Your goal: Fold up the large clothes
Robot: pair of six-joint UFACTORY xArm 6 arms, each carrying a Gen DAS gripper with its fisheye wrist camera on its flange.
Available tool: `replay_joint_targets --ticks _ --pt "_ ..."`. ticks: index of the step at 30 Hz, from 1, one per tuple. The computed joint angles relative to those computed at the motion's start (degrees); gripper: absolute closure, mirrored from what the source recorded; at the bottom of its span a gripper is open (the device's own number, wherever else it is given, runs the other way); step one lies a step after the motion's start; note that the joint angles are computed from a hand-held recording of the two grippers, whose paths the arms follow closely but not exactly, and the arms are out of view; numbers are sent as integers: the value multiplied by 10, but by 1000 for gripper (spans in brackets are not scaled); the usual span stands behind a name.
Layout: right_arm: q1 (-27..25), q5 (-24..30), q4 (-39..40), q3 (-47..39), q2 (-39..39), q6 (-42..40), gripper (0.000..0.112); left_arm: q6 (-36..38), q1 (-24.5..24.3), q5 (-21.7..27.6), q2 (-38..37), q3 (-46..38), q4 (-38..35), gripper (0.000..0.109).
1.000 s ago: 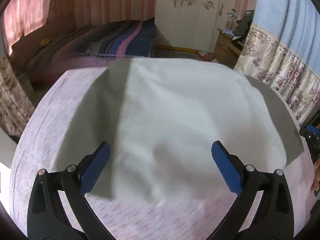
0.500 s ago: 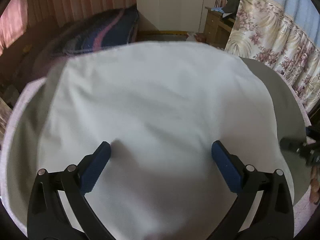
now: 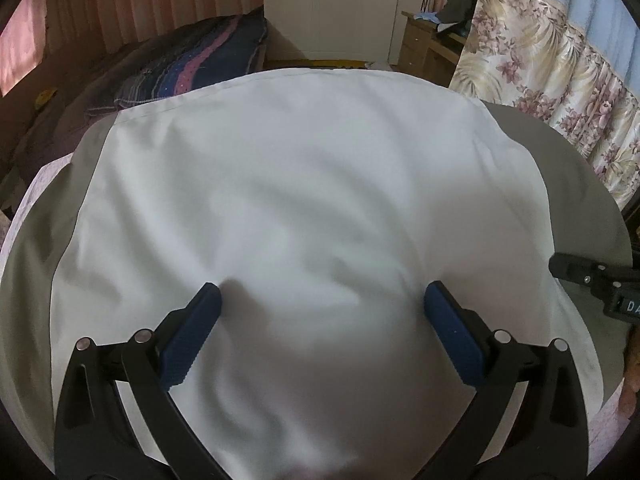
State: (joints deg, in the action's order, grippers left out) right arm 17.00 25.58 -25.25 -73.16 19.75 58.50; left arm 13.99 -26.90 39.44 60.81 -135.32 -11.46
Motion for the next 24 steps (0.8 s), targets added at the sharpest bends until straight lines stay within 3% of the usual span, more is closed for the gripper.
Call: replay_joint_targets --ticks 1,3,5,11,18,24 --pt "1 2 4 -2 0 0 77 1 0 2 3 -4 0 8" --pt "-2 -8 6 9 -11 3 93 -1 -1 -3 0 1 7 8" --pt "-8 -48 6 31 -28 25 100 -10 -5 -3 3 -3 34 8" --pt "1 -76 16 28 -56 52 103 -24 -14 -15 29 -33 102 8" --pt "32 -64 26 -74 -37 47 104 63 19 -38 -34 34 -34 9" --pt "78 22 29 -275 73 17 104 125 71 -54 -85 71 -102 9"
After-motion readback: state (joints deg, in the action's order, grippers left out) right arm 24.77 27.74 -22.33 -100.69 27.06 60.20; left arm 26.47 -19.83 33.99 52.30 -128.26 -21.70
